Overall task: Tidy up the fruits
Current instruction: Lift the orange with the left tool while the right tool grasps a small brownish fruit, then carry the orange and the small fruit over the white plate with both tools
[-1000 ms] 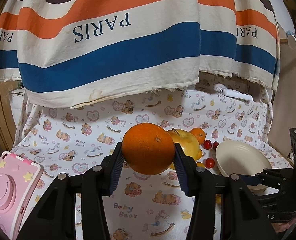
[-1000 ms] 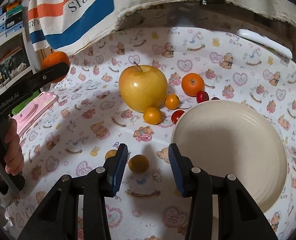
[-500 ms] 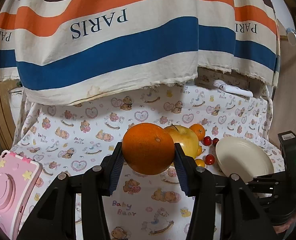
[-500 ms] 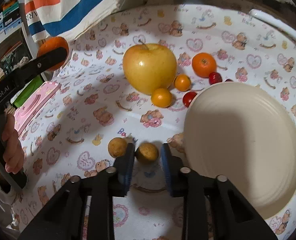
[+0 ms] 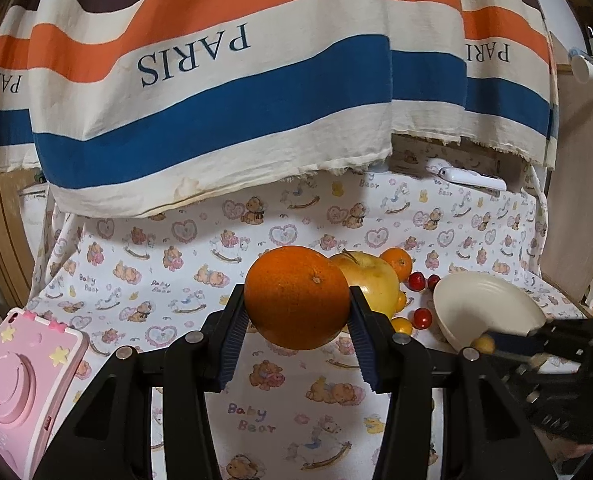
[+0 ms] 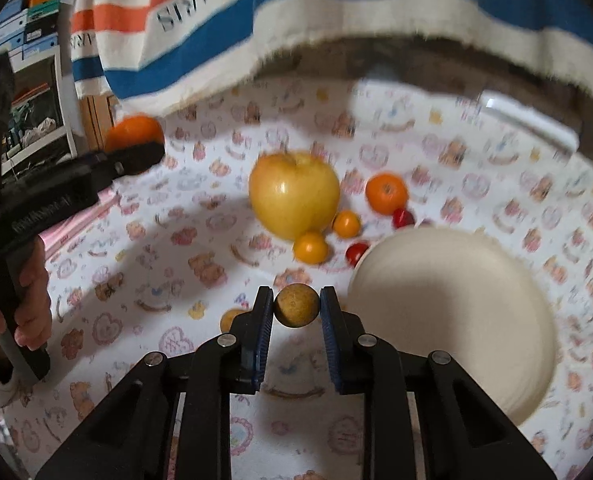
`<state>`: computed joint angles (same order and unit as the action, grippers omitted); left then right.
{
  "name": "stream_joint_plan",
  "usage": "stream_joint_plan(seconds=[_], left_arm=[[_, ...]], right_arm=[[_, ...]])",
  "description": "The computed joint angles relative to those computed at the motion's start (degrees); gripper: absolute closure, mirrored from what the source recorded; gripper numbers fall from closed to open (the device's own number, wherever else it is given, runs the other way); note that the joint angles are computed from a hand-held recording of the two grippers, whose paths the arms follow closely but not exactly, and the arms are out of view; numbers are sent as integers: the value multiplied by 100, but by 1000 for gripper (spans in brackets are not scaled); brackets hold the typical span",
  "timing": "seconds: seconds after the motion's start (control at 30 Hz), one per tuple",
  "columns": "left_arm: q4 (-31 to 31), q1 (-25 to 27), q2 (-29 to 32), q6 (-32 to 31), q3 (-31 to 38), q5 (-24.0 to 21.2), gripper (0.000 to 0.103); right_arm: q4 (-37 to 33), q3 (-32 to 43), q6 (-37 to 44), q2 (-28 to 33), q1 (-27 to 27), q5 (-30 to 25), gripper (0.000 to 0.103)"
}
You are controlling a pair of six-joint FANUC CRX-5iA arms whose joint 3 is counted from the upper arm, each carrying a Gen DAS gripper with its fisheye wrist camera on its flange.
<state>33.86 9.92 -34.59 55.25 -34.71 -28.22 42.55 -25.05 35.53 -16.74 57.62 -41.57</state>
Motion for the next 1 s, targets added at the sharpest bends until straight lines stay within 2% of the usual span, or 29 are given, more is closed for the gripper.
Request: stream_joint_plan(seconds=[0.1,0.23,0.4,0.6,0.73,0.87,1.0], left_arm=[[328,-7,-102,-302,-70,-51,56],[370,-210,-241,-494,-37,40,56],[-336,-790,-211,-347,249,312,56],[-1231,-1471,303,368,904,179,56],[-1327,-1736,803,657,1367,-305,56],[-1421,-1897,1437,1091,1933,-1089,56],[-1692,-2038,2034,1492,2425,-1778,56]], right_arm=[[753,-293,-569,-245,-4,127,78],[1566,-556,-1292,-526,-57,98,78],[2116,-740,-1915,-821,-327,79,78],[2406,-787,-2399,-999,-601,-152,78],[2166,-674,-2440,-942,-692,-582,78],[1437,-379,-2073,-717,-862,-939,78],[635,-149,-1708,-609,-1087,-972,78]])
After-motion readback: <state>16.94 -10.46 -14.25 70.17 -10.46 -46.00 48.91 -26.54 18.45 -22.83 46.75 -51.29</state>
